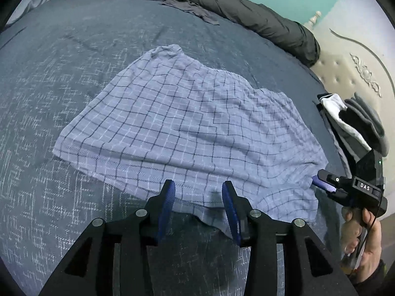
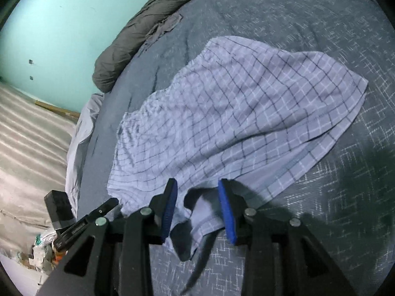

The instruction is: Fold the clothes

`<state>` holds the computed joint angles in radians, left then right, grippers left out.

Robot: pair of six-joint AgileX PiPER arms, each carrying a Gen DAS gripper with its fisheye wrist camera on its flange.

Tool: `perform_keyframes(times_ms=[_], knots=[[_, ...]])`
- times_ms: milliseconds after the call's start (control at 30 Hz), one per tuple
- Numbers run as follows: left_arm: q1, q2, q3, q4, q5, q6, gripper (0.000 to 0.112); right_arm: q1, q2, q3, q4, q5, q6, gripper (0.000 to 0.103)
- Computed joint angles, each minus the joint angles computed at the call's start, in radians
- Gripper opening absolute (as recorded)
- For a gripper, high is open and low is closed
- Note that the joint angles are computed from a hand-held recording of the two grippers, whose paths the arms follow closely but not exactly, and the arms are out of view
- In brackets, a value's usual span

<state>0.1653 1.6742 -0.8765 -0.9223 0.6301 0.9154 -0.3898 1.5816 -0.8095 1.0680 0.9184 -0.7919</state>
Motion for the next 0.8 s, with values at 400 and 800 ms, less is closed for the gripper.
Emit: perform_keyframes(times_ms=[400,800], knots=[[-0.013,0.039,-0.020,0.051,-0.017,-0.010,0.000,-0.030,0.014,0.024,0.046,-0.026,-0.034,0.000],[-0.023,-0.052,0.033,0.061,-0.031,-0.006,0.000,-0.096,0.022,0.026,0.079,0.078,-0.041,0.003]])
